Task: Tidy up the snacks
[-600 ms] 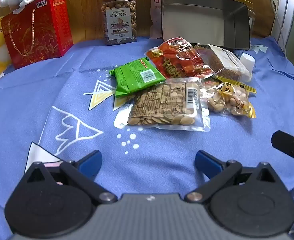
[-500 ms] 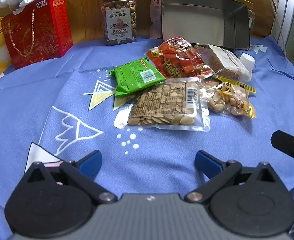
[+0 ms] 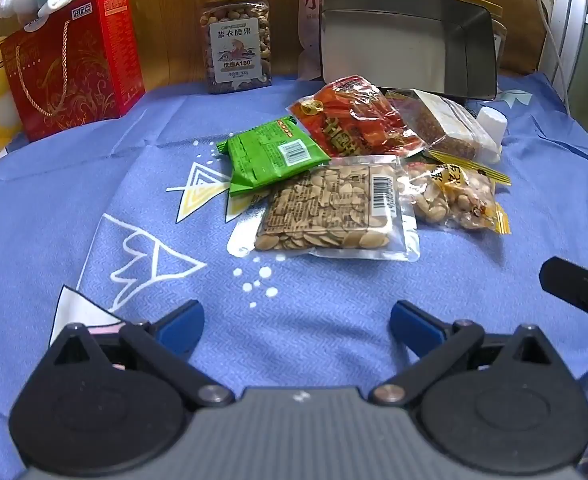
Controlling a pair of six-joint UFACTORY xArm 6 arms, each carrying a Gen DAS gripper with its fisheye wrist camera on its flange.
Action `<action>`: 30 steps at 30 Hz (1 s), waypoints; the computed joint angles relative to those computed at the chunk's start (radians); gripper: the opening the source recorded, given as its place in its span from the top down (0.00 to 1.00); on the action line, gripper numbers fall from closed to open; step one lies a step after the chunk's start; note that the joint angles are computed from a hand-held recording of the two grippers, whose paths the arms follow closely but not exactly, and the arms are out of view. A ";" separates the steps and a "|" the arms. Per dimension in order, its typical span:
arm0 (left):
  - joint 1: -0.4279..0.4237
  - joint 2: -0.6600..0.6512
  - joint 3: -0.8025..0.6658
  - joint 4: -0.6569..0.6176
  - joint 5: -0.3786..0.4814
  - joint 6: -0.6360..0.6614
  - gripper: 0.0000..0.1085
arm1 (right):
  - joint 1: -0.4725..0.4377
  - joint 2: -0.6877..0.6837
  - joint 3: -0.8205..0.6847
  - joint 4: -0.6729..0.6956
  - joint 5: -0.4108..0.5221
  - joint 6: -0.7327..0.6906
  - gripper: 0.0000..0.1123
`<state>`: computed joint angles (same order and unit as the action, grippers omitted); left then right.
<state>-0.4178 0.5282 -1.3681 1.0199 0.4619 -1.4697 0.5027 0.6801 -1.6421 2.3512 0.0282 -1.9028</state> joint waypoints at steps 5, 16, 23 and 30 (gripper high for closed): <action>-0.001 0.000 0.000 0.007 0.001 -0.005 0.05 | -0.002 0.004 -0.002 -0.018 0.001 0.015 0.08; 0.019 -0.025 0.054 0.308 -0.067 -0.228 0.05 | -0.003 0.006 -0.011 0.017 0.000 -0.026 0.08; 0.091 -0.084 0.122 0.641 -0.208 -0.532 0.05 | -0.009 0.012 -0.024 0.041 0.038 -0.099 0.08; 0.227 -0.108 0.076 0.943 -0.341 -0.900 0.09 | -0.003 0.003 -0.005 -0.256 0.196 0.032 0.34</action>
<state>-0.1908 0.4204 -1.2920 1.9631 0.1208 -2.3697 0.4999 0.6835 -1.6471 2.0950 0.2246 -1.8710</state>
